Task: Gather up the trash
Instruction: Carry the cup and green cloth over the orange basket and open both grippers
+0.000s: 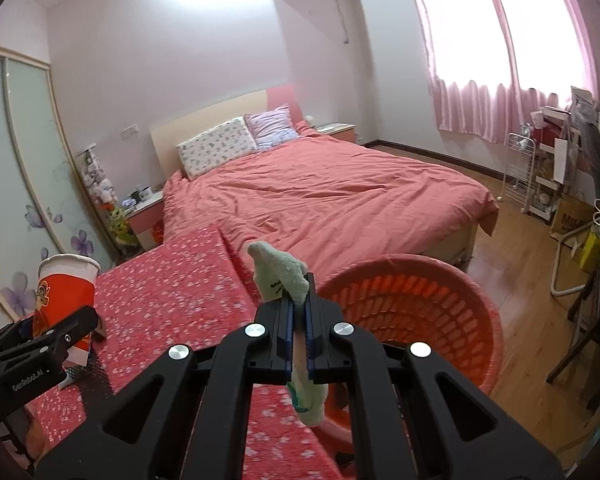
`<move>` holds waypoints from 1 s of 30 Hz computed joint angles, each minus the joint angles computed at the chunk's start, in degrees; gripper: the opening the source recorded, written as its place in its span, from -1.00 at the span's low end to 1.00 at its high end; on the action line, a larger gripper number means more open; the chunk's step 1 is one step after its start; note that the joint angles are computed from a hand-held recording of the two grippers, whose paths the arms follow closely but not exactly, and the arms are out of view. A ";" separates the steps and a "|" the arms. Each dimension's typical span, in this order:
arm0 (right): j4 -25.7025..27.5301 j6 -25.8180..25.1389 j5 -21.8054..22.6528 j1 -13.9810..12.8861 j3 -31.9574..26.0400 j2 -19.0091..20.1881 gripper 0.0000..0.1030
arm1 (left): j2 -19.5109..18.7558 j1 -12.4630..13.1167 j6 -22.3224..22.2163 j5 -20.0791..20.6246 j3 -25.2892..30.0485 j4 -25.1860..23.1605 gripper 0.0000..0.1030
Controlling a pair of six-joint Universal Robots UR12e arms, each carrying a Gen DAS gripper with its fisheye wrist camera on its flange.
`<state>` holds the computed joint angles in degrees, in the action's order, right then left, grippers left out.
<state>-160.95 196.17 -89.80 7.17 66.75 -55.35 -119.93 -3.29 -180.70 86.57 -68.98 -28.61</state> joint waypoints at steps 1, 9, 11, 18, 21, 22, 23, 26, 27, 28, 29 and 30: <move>-0.08 0.20 -0.07 -0.28 0.24 -0.09 -0.91 | -0.19 -0.21 0.11 -0.15 0.23 -0.15 0.48; -0.53 2.48 -1.45 -1.57 1.31 -0.48 -0.91 | -2.22 -2.05 0.76 -2.69 2.69 -1.66 0.48; -0.57 3.00 -1.76 -1.78 1.41 -0.44 -0.91 | -2.76 -2.52 0.91 -3.25 3.39 -1.97 0.48; -0.14 5.36 -2.14 -2.74 1.62 -0.26 -0.91 | -4.42 -4.07 1.66 -7.11 5.07 -2.19 0.48; -0.25 6.32 -1.43 -3.45 2.00 -0.27 -0.91 | -5.39 -4.76 2.07 -8.10 6.21 -2.91 0.49; -0.23 6.53 -1.44 -3.47 2.02 -0.26 -0.91 | -5.79 -5.01 2.18 -8.20 6.79 -3.34 0.49; -0.29 6.82 -1.33 -3.67 2.10 -0.22 -0.91 | -5.99 -5.14 2.34 -8.38 7.03 -3.60 0.49; -0.36 7.52 -1.10 -4.01 2.28 -0.18 -0.91 | -7.06 -5.77 3.01 -8.95 8.32 -4.72 0.49; -0.33 7.81 -0.93 -4.13 2.30 -0.12 -0.91 | -7.29 -5.89 3.14 -9.12 8.58 -5.00 0.49; -0.24 8.09 -0.69 -4.28 2.25 -0.05 -0.91 | -7.65 -6.05 3.30 -9.34 9.01 -5.36 0.49; -0.21 8.40 -0.48 -4.35 2.32 -0.04 -0.91 | -7.89 -6.16 3.42 -9.56 9.26 -5.60 0.49; -0.10 8.71 -0.20 -4.44 2.26 0.02 -0.91 | -8.23 -6.26 3.59 -9.87 9.65 -6.02 0.49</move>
<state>-161.05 204.88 -90.00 2.73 69.01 -55.33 -128.16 -9.56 -177.11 76.70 -59.33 -34.62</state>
